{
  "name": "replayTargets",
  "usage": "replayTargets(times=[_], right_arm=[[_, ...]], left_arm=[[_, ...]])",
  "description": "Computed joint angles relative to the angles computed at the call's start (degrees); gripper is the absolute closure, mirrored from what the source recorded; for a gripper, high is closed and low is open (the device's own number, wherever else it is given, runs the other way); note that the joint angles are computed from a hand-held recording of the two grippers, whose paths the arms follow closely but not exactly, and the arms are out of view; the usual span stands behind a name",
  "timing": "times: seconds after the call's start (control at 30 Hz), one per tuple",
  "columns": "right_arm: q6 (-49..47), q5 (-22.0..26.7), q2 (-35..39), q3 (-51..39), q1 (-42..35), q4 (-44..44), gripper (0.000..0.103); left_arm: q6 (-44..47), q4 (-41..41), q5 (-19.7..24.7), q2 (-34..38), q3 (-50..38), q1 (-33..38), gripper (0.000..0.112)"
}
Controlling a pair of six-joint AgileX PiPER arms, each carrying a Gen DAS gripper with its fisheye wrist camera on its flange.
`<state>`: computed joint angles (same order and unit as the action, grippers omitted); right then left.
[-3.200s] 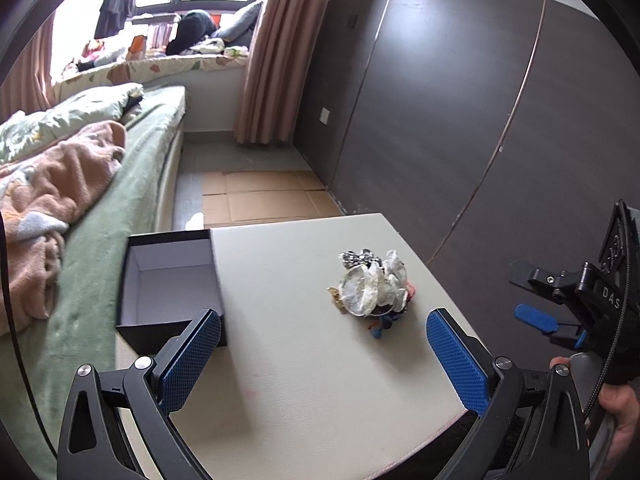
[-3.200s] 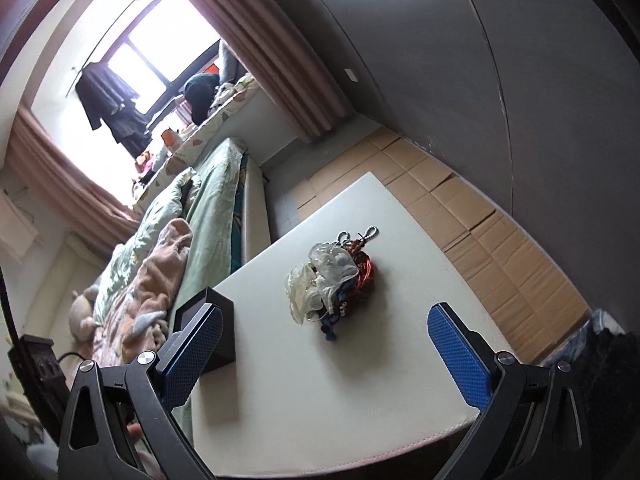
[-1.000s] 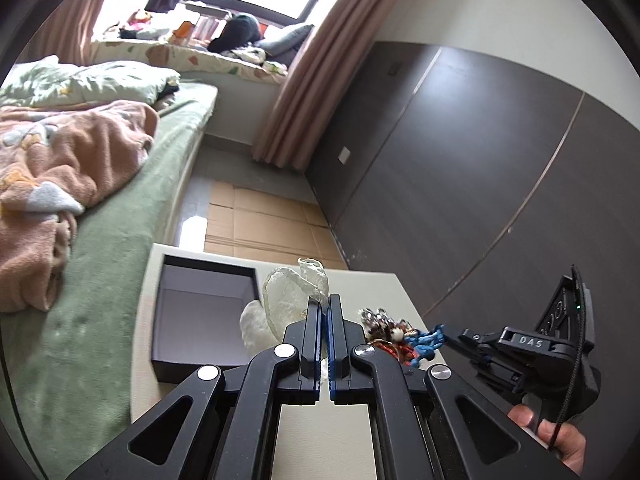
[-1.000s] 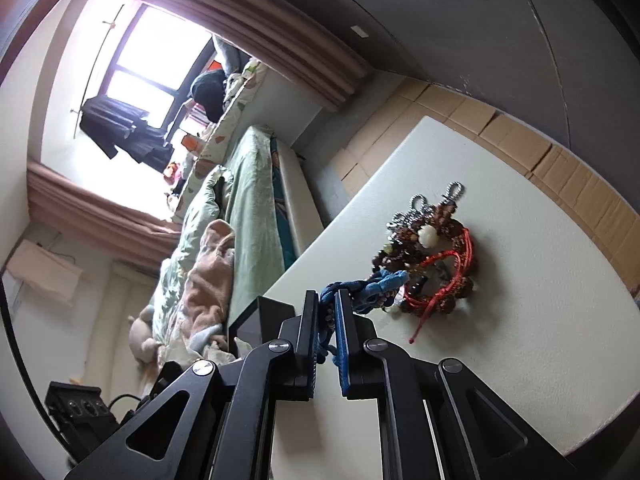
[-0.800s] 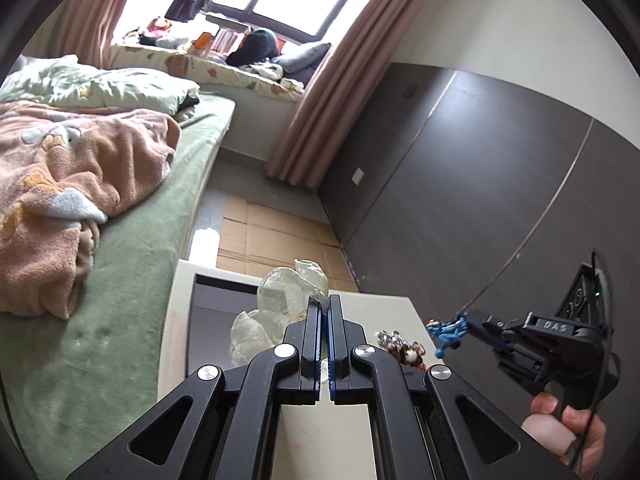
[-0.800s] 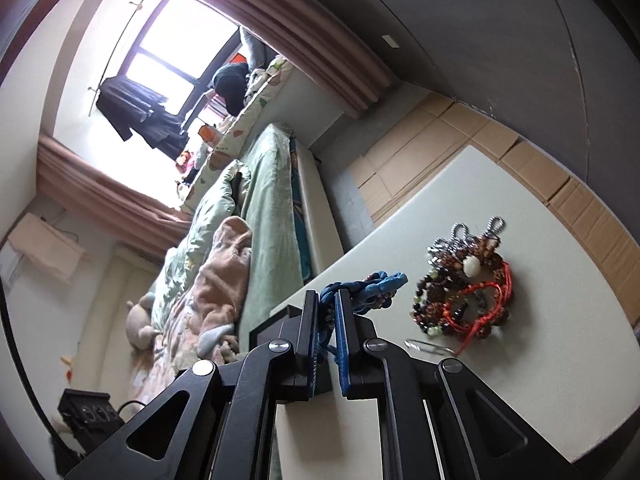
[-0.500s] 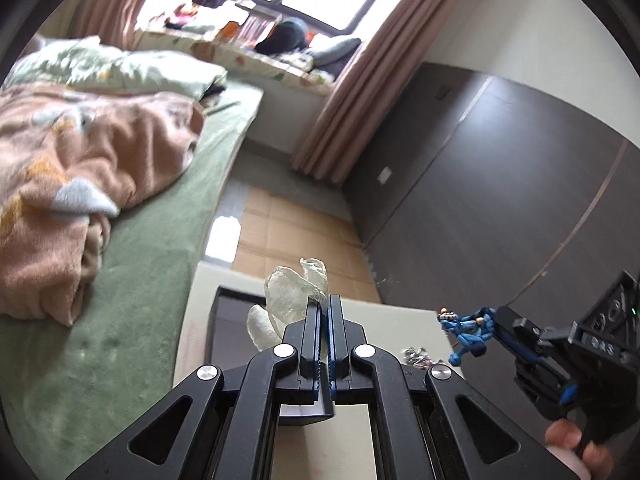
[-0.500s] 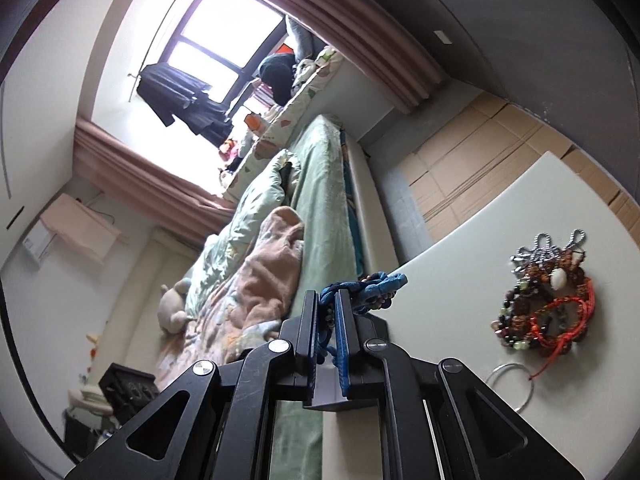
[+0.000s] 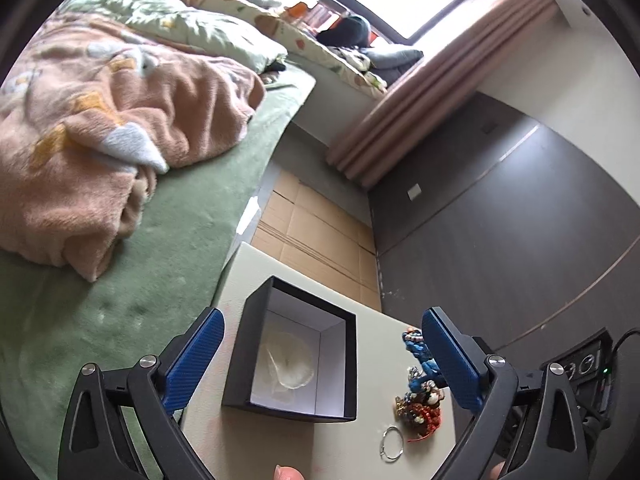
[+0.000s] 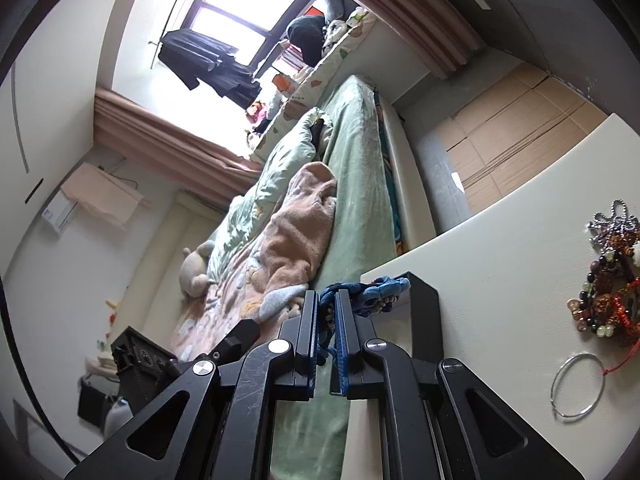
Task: Organize jewelry
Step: 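Drop the plastic bag into the black box with the left tool while the right drops the bracelet, then move the left tool back to the silver hoop ring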
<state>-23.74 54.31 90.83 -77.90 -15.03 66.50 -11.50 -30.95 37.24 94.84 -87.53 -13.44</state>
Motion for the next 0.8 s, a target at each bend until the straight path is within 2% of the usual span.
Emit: replayTargets(times=[0.2,0.23,0.27,0.33,0.63,0.8], right_arm=[[-3.8,0.7,2.8,-0.4,3.6,3.9,0.092],[-2.6,0.6,3.6,-1.3,4.4,2.3,0.084],[0.9,0.7,4.7,-2.9,5.3,-1.6,0.058],[5.9,1.5,6.2,-3.8,5.5,-5.5,0.031],[5.4,4.2,-1.6,3.0,-3.9,-6.9,0.029],[5.8,8.7,-5.5,2.5,-11.3,-12.2,0.028]], left_arm=[[-3.3,2.1,-0.5,-1.7,2.3,1.8,0.014],[-2.9,2.0,-0.6,-2.1,2.8,1.9,0.014],[-2.7,1.9,-0.7,-2.3,3.0,2.0,0.014],[-2.2,1.9,-1.3,-3.1,4.1,2.0,0.014],[-2.3,5.1,-3.9,-5.7,6.6,-2.1,0.014],[-1.7,6.5,-3.5,-6.0,6.7,-5.4,0.014]])
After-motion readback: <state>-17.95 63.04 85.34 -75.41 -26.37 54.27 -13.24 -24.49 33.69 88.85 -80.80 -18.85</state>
